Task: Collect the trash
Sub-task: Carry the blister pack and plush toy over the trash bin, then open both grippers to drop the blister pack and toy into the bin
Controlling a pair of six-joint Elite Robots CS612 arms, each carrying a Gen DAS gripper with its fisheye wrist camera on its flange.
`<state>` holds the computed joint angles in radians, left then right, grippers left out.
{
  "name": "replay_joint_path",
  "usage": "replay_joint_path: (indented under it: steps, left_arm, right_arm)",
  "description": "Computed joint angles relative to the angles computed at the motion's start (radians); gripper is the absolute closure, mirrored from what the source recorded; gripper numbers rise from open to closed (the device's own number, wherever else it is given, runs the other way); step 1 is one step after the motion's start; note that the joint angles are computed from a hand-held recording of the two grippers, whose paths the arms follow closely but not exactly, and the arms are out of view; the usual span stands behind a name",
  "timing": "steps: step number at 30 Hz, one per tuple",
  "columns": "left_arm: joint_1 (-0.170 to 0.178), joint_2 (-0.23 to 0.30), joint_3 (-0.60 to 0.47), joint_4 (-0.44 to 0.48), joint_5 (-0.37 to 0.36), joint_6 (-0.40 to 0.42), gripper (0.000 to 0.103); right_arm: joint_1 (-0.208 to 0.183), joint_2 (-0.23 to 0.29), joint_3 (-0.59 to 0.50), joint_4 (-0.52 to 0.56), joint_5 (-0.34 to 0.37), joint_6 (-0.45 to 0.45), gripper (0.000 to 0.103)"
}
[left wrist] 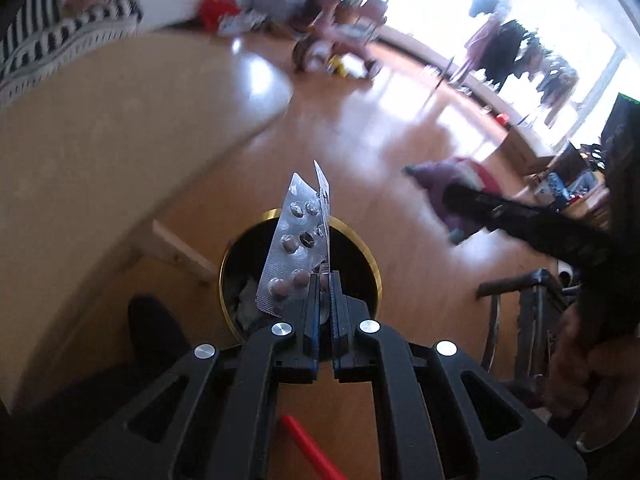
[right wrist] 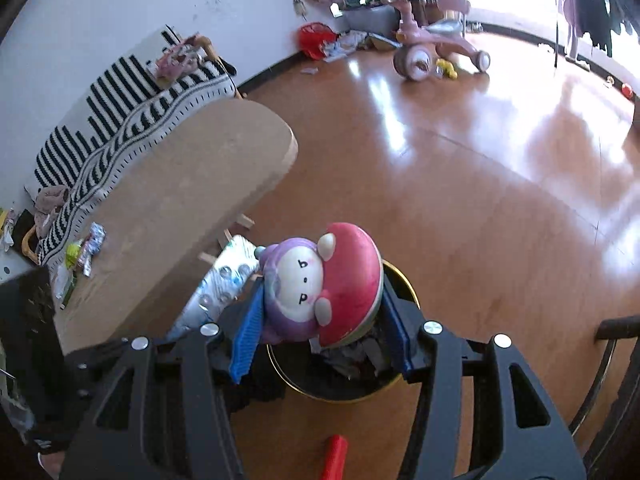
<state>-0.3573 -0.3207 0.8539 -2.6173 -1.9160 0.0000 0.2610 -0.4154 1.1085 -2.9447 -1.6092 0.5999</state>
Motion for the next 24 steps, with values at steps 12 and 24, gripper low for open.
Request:
replay_joint_path:
  steps: [12, 24]
  left_arm:
    - [0.012, 0.024, -0.036, 0.011, -0.052, -0.087, 0.1]
    - [0.009, 0.024, -0.037, 0.015, -0.052, -0.088, 0.1]
  right_arm:
    - [0.01, 0.042, -0.103, 0.111, -0.008, 0.019, 0.048]
    - [0.008, 0.051, -0.121, 0.125, -0.005, 0.002, 0.047]
